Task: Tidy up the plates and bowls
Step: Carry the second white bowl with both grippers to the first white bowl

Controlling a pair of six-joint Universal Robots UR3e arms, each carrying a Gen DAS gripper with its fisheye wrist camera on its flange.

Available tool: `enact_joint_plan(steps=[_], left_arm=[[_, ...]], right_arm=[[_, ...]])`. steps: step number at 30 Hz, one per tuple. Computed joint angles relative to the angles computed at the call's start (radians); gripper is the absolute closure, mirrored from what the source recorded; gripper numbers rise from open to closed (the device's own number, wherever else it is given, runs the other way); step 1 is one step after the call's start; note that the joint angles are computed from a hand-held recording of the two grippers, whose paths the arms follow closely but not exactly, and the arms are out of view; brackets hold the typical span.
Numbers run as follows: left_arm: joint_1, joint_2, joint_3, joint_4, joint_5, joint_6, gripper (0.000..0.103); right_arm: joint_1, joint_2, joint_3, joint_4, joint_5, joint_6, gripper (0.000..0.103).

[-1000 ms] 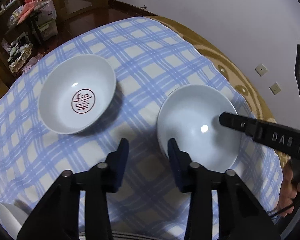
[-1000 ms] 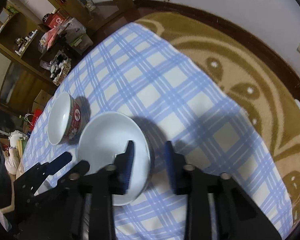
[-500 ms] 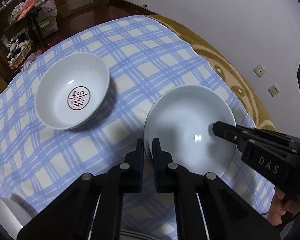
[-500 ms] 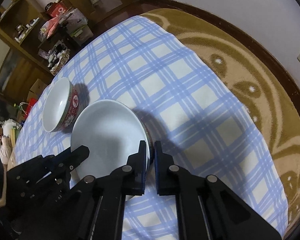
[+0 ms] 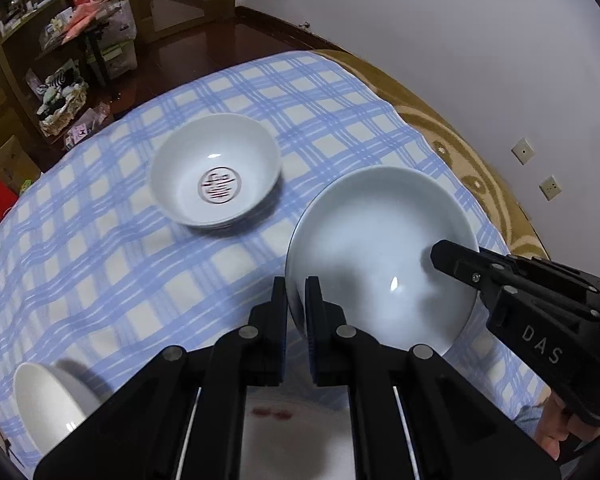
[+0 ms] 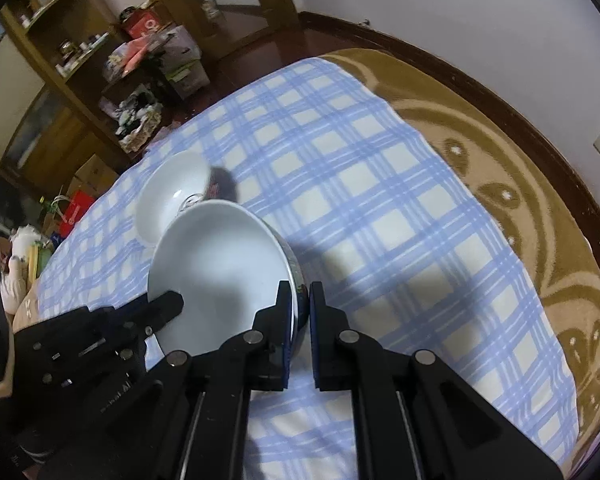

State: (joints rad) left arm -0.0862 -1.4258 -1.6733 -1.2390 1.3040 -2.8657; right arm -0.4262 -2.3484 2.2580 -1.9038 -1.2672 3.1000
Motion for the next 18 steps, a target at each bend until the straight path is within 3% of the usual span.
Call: enact_joint_plan(steps=[9, 18], left_arm=[[0.240, 0.156, 0.016, -0.232, -0.105, 0.169, 0.095], [0.565, 0.309, 0.022, -0.447, -0.149, 0.402, 0.095]], right_arm=[[0.175, 0.037, -0.033, -0.075, 0.013, 0.163, 0.094], [0.582, 0.325, -0.118, -0.400, -0.141, 0.460, 0.094]])
